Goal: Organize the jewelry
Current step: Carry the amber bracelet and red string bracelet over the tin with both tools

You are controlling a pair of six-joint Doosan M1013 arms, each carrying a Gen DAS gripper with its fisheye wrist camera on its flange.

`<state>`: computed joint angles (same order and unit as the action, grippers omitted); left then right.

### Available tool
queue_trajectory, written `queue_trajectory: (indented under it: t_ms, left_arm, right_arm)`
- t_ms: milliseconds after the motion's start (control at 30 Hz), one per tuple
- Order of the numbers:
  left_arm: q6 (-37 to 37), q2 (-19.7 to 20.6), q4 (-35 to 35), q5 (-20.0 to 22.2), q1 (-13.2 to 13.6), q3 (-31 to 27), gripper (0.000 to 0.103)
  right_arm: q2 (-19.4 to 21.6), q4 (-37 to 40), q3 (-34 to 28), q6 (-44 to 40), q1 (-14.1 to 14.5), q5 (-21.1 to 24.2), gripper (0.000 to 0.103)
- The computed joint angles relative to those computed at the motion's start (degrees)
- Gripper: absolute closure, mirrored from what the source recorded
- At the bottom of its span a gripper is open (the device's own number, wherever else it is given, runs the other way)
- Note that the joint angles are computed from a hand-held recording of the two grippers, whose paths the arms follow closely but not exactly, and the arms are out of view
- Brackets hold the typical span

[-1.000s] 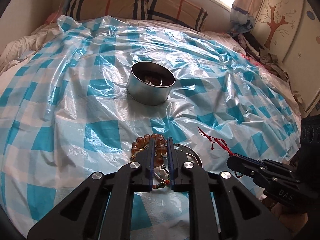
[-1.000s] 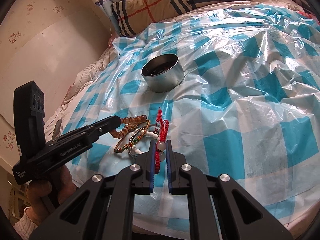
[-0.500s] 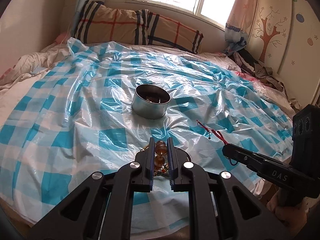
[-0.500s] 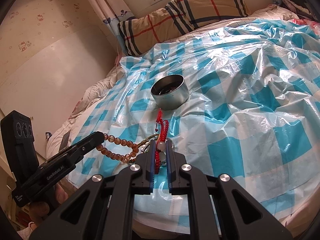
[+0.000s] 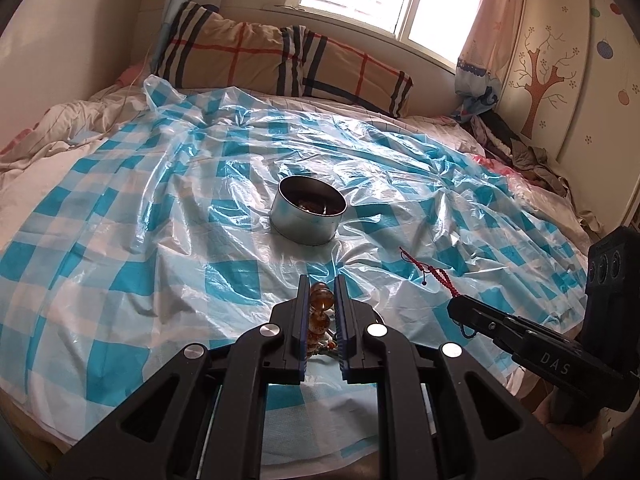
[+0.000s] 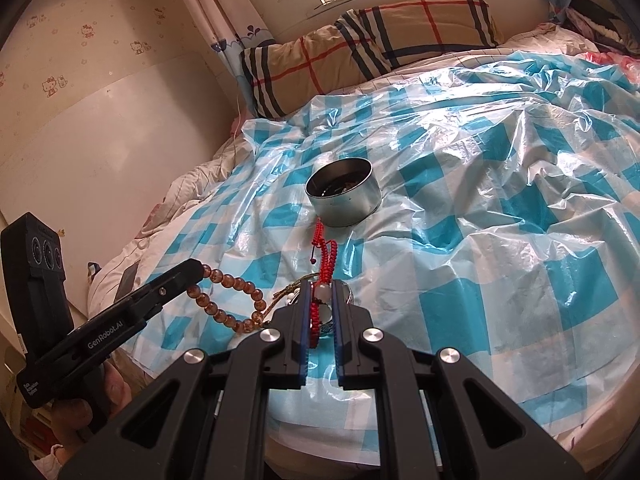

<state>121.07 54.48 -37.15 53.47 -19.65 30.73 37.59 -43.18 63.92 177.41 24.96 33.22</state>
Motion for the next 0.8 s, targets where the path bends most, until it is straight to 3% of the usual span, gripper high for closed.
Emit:
queue_trajectory:
  t_ms: [600,800]
  left_arm:
    - [0.37,0.33,2.11,-0.20,-0.71,-0.92,0.092]
    - [-1.26,2.73,2.14,2.36,-0.81,-5.62,0.092]
  right_arm:
    - [1.10,-0.20,-1.96,-0.82,-0.54,-1.13,0.092]
    - [1.92,-2.97,-3.34,0.36,-0.86,-1.66,0.092]
